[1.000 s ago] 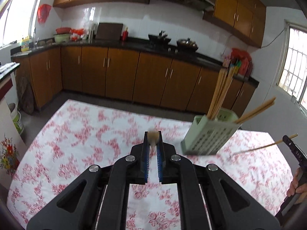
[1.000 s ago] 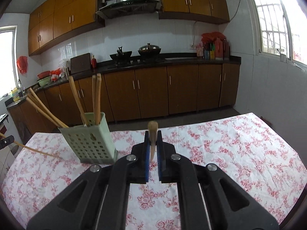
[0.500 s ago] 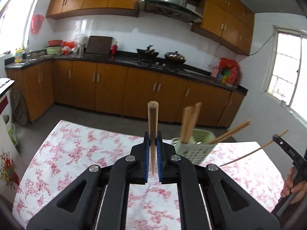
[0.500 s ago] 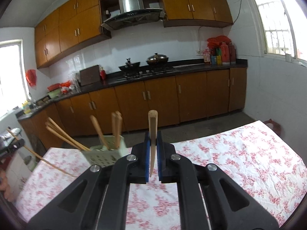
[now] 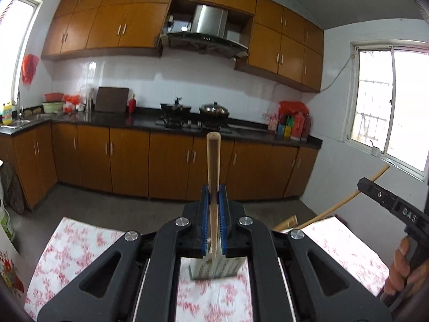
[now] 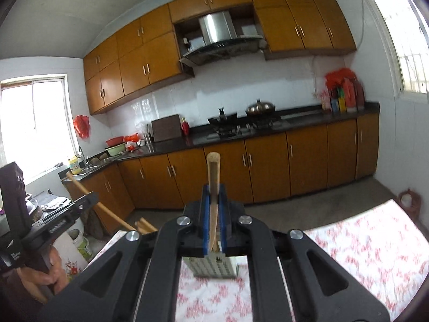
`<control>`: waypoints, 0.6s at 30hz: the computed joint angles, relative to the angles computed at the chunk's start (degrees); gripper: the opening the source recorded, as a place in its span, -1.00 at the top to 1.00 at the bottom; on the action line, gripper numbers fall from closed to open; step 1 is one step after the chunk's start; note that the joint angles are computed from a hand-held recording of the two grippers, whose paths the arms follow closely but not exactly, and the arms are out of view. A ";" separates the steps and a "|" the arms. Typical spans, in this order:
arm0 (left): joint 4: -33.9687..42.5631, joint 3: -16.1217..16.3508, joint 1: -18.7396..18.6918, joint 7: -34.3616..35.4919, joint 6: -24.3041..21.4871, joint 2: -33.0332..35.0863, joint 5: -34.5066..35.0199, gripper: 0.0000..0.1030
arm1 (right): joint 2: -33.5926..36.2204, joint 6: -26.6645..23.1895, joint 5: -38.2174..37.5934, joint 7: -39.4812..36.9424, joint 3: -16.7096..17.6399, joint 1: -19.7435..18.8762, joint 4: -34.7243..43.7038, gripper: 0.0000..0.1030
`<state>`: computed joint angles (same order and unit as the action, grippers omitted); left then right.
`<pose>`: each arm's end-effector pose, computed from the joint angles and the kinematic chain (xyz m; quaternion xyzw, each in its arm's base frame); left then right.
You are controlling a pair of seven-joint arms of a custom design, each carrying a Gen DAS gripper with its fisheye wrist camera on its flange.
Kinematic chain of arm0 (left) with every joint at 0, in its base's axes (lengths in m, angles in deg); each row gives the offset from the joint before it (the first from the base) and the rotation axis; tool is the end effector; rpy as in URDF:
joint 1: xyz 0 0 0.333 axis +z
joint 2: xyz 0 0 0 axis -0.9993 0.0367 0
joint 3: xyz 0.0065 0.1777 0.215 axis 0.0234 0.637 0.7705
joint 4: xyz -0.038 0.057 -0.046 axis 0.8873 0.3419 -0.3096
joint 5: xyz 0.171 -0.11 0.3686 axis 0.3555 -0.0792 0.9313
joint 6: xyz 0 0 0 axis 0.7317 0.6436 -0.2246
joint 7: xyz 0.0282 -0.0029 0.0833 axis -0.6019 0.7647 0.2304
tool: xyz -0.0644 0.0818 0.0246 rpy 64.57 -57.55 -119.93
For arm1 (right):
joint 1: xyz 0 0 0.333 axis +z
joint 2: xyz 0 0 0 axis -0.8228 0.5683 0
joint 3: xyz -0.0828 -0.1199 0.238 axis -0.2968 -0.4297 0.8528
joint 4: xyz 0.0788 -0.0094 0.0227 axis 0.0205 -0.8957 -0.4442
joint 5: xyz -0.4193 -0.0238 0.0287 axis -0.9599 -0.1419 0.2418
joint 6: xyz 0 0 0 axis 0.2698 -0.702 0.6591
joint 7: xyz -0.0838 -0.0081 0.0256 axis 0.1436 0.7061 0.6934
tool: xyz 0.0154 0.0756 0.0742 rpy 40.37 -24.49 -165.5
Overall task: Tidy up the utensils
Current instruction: 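Insert the chopsticks into the holder and open the left tool while the right tool opens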
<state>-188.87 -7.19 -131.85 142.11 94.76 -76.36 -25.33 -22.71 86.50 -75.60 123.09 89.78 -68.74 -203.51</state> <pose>0.4402 -0.1342 0.6174 -0.4553 0.6493 -0.5500 0.2618 0.3675 0.1884 0.6292 -0.4843 0.6149 -0.3910 0.4843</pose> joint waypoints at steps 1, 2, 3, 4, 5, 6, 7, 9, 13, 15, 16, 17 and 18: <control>0.41 -0.02 -0.14 -0.35 0.27 0.55 -0.29 0.86 | 0.82 0.26 -0.22 0.17 0.65 -0.92 0.88 0.86; 1.28 -0.31 -0.07 -1.10 0.83 1.83 -0.66 0.86 | 1.53 0.44 -0.45 0.46 1.41 -1.91 1.69 0.86; 2.19 -0.20 -0.37 -1.89 1.60 3.25 -1.07 0.86 | 2.47 0.60 -1.03 1.00 2.98 -4.05 2.96 0.86; 3.13 0.22 -0.87 -2.56 2.09 4.60 -1.28 0.86 | 2.96 0.48 -1.51 1.46 4.09 -5.48 3.73 0.86; 3.88 0.60 -1.28 -3.07 2.58 5.84 -1.25 0.86 | 3.82 0.50 -2.09 2.01 5.38 -7.20 4.66 0.86; 4.39 0.78 -1.46 -3.54 3.01 6.83 -1.03 0.86 | 5.07 0.97 -2.51 2.37 6.10 -8.22 5.39 0.86; 5.08 0.76 -1.38 -4.15 3.36 8.22 -0.74 0.86 | 5.92 1.16 -2.80 2.83 6.74 -8.96 5.95 0.86; 6.16 2.07 -2.63 -4.67 3.64 10.30 -0.17 0.86 | 8.01 2.37 -3.37 3.68 7.83 -10.49 6.83 0.86; 6.75 4.21 -4.77 -4.75 3.45 11.89 -0.04 0.86 | 12.12 4.28 -4.33 4.54 10.54 -14.10 8.75 0.86; 7.13 4.94 -5.39 -4.54 3.21 12.82 -0.12 0.86 | 13.87 3.90 -4.88 4.68 11.70 -15.27 9.83 0.86; 7.14 5.53 -6.01 -4.20 3.07 12.99 -0.33 0.86 | 15.36 3.83 -5.37 4.35 11.81 -15.64 10.52 0.86; 7.28 6.02 -6.46 -3.85 2.94 13.37 -0.60 0.86 | 15.86 3.77 -5.76 4.55 12.14 -15.89 10.69 0.86; 7.42 6.21 -6.66 -3.56 2.78 13.64 -0.93 0.86 | 16.45 3.73 -6.23 4.75 12.52 -16.28 10.91 0.86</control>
